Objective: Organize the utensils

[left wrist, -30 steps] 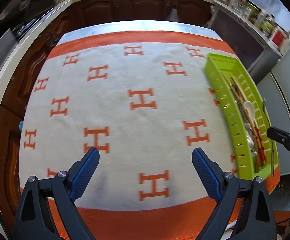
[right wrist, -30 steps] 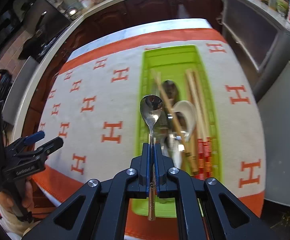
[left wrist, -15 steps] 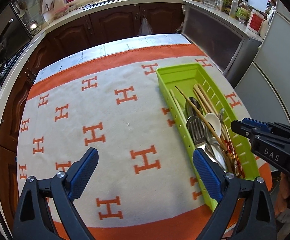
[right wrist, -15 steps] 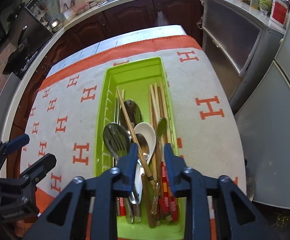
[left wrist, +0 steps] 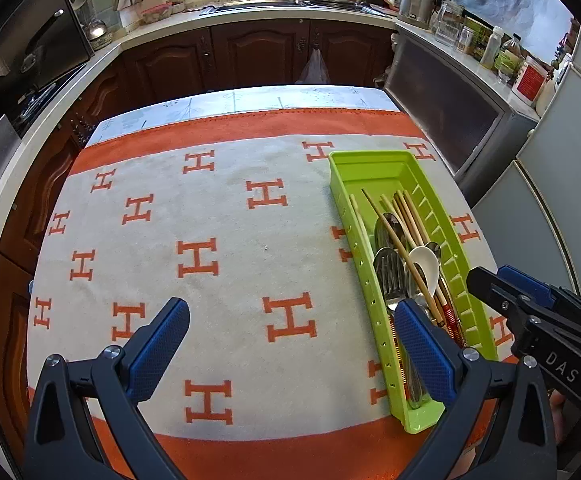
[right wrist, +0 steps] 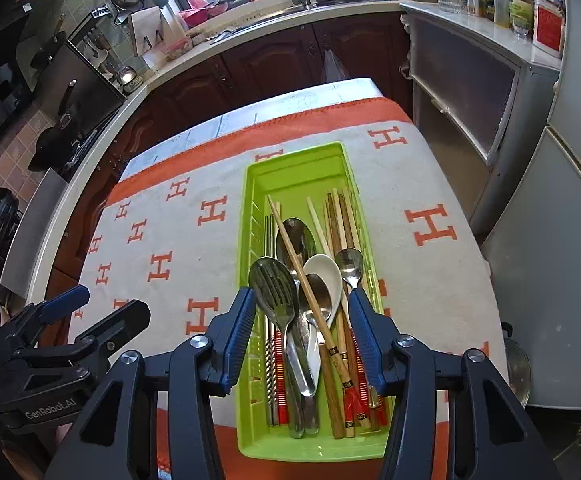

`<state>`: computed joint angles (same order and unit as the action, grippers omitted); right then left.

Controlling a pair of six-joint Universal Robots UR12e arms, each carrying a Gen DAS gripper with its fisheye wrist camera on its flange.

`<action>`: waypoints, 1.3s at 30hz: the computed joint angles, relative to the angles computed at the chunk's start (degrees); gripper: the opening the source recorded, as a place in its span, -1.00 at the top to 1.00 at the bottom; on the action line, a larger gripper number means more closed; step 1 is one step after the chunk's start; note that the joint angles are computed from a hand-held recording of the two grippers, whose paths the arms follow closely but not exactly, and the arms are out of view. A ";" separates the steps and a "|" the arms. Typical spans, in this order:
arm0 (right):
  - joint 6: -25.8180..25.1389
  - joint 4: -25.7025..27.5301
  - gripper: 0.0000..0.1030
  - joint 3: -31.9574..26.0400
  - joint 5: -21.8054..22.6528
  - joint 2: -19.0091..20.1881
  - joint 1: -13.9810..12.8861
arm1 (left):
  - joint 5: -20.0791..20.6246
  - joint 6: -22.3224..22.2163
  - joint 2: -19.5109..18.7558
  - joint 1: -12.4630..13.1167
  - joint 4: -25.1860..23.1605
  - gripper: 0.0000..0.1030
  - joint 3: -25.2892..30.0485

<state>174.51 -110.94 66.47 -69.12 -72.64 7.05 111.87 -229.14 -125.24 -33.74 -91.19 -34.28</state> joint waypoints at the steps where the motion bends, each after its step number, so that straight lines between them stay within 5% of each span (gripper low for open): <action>1: -0.11 -0.39 0.02 0.25 -0.02 -0.25 0.05 | 0.13 -0.32 0.14 -0.04 -0.22 -0.97 -0.15; 9: -0.55 -1.07 -0.05 1.77 0.01 -1.61 0.25 | 1.14 -5.25 2.22 -0.46 -1.16 -0.97 -3.02; 22: -1.79 -4.11 -0.10 5.04 1.86 -5.34 0.61 | 8.35 -8.62 2.48 -1.90 -7.62 -0.97 -0.62; 39: -3.04 -11.56 -0.33 5.65 5.15 -9.09 1.26 | 16.97 -10.59 4.84 -3.93 -5.21 -0.98 -2.10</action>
